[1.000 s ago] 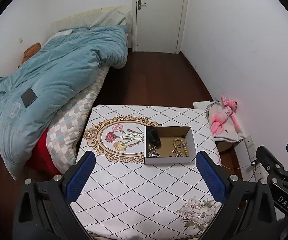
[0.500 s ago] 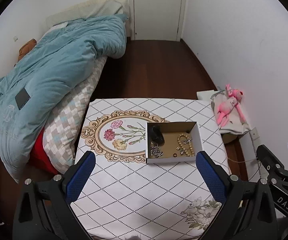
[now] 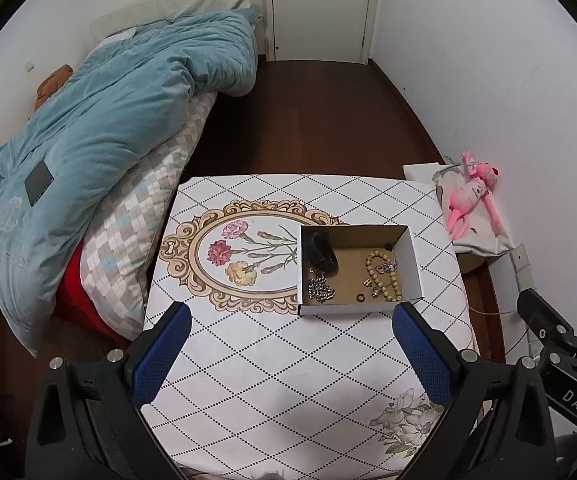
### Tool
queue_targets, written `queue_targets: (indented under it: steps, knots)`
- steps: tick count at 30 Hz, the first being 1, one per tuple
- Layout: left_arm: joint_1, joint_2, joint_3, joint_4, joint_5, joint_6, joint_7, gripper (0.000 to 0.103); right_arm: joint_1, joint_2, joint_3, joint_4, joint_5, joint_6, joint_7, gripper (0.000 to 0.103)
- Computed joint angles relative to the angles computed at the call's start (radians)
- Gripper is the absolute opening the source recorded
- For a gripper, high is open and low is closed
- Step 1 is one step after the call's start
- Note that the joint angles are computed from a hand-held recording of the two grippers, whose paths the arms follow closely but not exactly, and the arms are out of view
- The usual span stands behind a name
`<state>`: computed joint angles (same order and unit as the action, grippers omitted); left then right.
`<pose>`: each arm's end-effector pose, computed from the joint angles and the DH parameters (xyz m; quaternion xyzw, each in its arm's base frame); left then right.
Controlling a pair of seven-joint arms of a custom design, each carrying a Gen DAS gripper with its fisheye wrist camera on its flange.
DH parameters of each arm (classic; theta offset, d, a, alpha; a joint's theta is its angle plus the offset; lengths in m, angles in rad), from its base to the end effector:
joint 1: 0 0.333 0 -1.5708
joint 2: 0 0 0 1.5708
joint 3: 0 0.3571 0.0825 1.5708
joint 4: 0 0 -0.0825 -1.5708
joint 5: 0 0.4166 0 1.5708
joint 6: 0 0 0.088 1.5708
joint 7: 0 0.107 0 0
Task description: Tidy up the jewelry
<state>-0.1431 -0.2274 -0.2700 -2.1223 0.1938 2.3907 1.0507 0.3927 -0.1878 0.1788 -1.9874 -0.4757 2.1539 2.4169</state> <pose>0.5011 -0.2306 0.5882 -0.6786 0.6859 -0.1915 0.1801 0.4772 0.2939 0.6185 -0.6510 0.7028 -0.2446 0.1497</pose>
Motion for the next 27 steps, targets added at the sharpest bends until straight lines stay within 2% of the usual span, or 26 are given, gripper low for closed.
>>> queue_targets:
  steps: [27]
  knots:
    - [0.002, -0.001, -0.002, -0.005, 0.018, -0.003, -0.013, 0.103, 0.000, -0.002, -0.001, -0.007, 0.007, -0.006, -0.015, 0.103]
